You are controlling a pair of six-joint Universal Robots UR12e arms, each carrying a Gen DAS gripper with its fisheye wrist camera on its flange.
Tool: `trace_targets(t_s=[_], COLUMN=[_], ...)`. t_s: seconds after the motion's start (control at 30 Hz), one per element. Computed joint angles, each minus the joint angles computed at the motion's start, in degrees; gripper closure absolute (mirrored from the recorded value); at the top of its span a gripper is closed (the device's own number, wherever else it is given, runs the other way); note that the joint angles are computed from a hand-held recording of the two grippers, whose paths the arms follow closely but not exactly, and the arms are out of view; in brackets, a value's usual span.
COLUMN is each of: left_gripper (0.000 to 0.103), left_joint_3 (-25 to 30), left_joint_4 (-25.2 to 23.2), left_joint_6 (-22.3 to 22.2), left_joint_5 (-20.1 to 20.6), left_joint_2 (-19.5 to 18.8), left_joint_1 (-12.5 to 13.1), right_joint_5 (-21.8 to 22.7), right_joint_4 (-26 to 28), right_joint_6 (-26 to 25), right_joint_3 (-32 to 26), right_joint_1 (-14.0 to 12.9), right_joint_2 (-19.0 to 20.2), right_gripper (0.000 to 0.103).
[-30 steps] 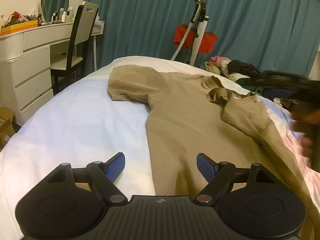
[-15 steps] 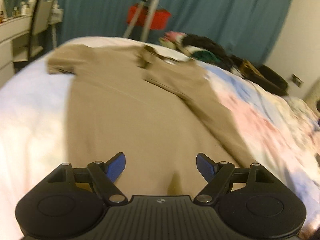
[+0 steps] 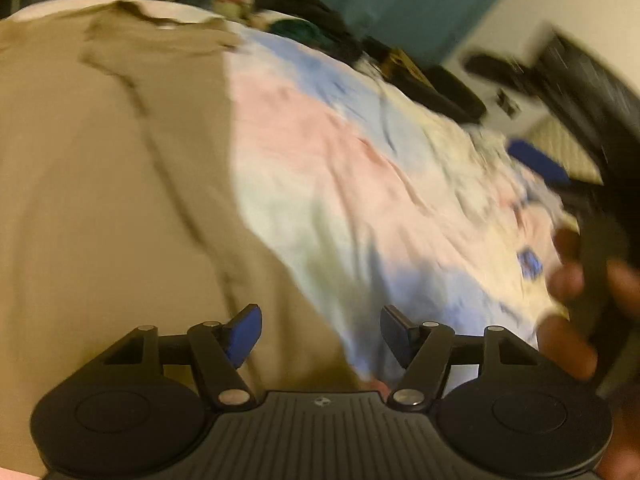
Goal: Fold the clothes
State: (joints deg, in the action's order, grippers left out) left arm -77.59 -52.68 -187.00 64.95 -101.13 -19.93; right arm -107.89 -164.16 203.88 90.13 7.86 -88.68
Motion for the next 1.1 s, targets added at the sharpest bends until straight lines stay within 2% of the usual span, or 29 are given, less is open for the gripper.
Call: trace_targets(t_s=[0.03, 0.07, 0.1, 0.13, 0.17, 0.3, 0.37, 0.5, 0.53, 0.63, 0.7, 0.8, 0.87, 0.9, 0.97, 1.0, 1.07, 1.1], left_gripper=[0.043, 0.059, 0.068, 0.090, 0.095, 0.098, 0.098, 0.099, 0.099, 0.099, 0.098, 0.094, 0.078, 0.073, 0.052, 0.046, 0.022, 0.019], left_joint_3=[0.0, 0.6, 0.6, 0.4, 0.1, -4.3, -6.7, -11.6, -12.2, -13.2, -13.3, -12.9, -12.4, -12.2, -11.7, -11.5, -10.7, -10.2], left_joint_4=[-0.4, -2.1, -2.6, -2.9, -3.1, 4.5, 6.6, 8.0, 7.5, 4.0, 2.5, 1.8, 1.6, 1.7, 3.1, 4.3, 6.3, 7.2], left_joint_6=[1.4, 3.2, 4.1, 4.8, 5.5, 3.1, -0.4, -8.7, -9.7, -10.8, -10.3, -7.7, -6.5, -5.7, -4.4, -3.8, -2.6, -1.8], left_joint_5=[0.9, 4.2, 6.8, 9.3, 11.4, 7.0, 2.1, -4.7, -4.6, -0.2, 1.7, 4.3, 5.3, 6.0, 8.1, 9.2, 11.7, 13.1], left_joint_2=[-0.1, -0.5, -0.5, -0.3, -0.2, 3.6, 5.9, 10.0, 10.5, 11.4, 11.3, 11.0, 10.9, 10.8, 10.6, 10.5, 10.2, 10.1], left_joint_1=[-0.7, -1.7, -2.1, -2.4, -2.5, 0.7, 3.3, 8.2, 8.9, 9.7, 9.7, 9.2, 9.0, 8.9, 8.4, 8.1, 7.5, 7.2], right_joint_5=[0.1, 0.3, 0.4, 0.8, 1.3, 3.0, 3.9, 6.4, 7.2, 9.1, 10.1, 10.8, 10.7, 10.6, 10.6, 10.8, 11.1, 11.1], right_joint_4=[-0.2, -0.4, -0.6, -0.7, -0.7, -0.9, -0.3, 2.4, 2.8, 4.2, 5.2, 6.3, 6.5, 6.6, 6.4, 6.2, 6.0, 5.8], right_joint_6=[0.8, 1.7, 2.2, 2.5, 2.7, 2.3, 1.6, -0.8, -1.8, -4.6, -6.1, -7.6, -7.9, -8.1, -7.9, -7.7, -7.3, -7.0], right_joint_3=[0.2, 0.4, 0.6, 0.6, 0.7, 0.9, 0.7, -0.6, -0.9, -1.7, -2.1, -2.3, -2.5, -2.6, -2.8, -2.8, -2.7, -2.6], right_joint_1=[-0.3, -0.5, -0.6, -0.8, -1.0, -0.8, -0.5, 0.3, 0.6, 1.4, 1.9, 2.5, 2.8, 2.9, 3.1, 3.0, 2.9, 2.9], right_joint_2=[-0.1, -0.2, -0.3, -0.2, -0.2, -0.4, -0.2, 0.5, 0.7, 1.0, 1.1, 1.2, 1.3, 1.4, 1.6, 1.7, 1.7, 1.7], right_gripper=[0.014, 0.014, 0.014, 0.014, 0.014, 0.014, 0.014, 0.014, 0.014, 0.014, 0.014, 0.014, 0.014, 0.014, 0.014, 0.014, 0.014, 0.014])
